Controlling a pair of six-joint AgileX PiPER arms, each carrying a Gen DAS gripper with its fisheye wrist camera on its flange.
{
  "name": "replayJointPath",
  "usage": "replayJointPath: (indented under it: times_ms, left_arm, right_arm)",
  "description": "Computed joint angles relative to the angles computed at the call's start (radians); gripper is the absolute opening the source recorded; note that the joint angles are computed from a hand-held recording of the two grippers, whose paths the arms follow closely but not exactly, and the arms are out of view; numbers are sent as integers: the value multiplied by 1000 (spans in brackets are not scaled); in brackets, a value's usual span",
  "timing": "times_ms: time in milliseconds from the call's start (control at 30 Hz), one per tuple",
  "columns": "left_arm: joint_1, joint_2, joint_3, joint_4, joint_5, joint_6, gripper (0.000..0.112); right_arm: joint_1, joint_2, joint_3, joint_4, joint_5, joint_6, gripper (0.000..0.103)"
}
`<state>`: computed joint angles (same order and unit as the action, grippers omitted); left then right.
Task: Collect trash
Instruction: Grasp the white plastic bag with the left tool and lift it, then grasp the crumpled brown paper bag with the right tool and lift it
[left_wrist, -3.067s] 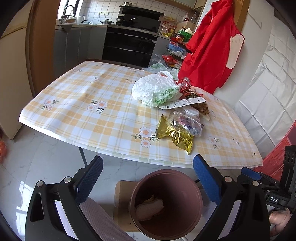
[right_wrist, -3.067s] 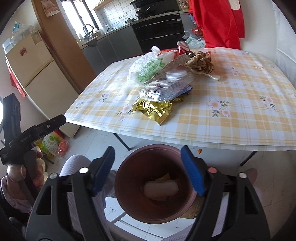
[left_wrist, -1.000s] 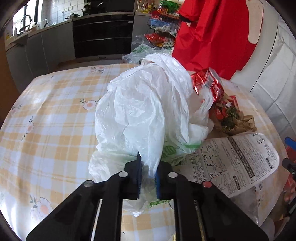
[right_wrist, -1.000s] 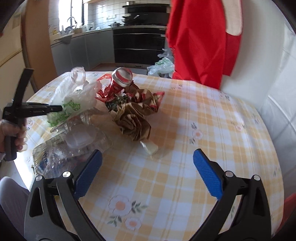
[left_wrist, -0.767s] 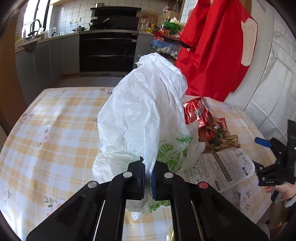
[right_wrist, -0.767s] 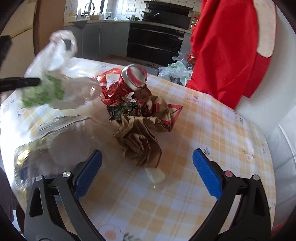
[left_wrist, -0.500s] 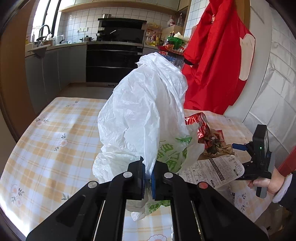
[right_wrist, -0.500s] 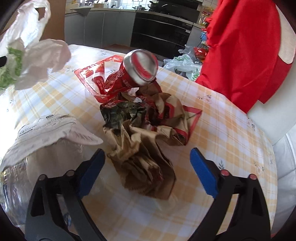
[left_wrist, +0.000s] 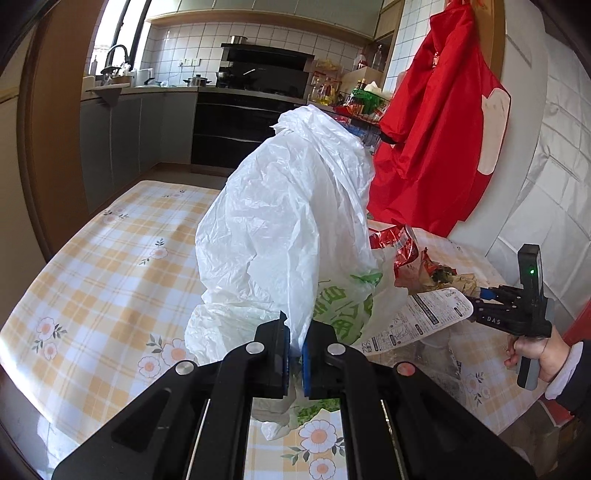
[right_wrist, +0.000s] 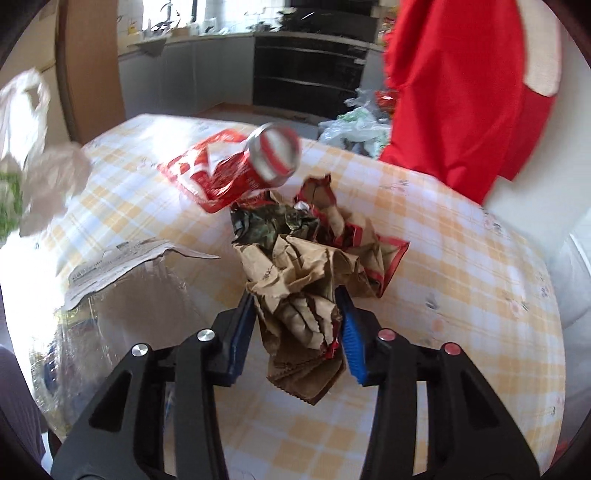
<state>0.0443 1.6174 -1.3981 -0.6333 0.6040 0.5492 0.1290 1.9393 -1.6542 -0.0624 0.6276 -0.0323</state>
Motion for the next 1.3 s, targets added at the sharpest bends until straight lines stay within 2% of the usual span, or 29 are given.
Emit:
replayJointPath:
  times_ms: [100, 133, 200, 433, 733, 967, 1133, 1300]
  left_arm:
    - [7, -44, 49, -4, -1, 0, 5]
    - [13, -56, 62, -9, 3, 7, 5]
    - [20, -86, 91, -14, 3, 16, 5]
    - [35, -172, 166, -31, 26, 23, 5]
    - [61, -303, 253, -45, 94, 48, 5]
    - [56, -404, 294, -30, 159, 39, 5]
    - [41, -487, 333, -16, 213, 20, 5]
    - [33, -573, 368, -7, 278, -5, 5]
  right_arm:
    - [-13, -76, 89, -13, -50, 43, 43]
    - [-14, -106, 125, -24, -74, 58, 38]
    - [-7, -152, 181, -69, -99, 104, 38]
    - [-2, -279, 333, -75, -161, 160, 37]
    - [41, -544, 561, -65, -236, 277, 37]
    - [153, -731, 677, -219, -221, 508, 37]
    - [266, -847, 723, -377, -167, 702, 37]
    - [346, -923, 736, -463, -108, 801, 38]
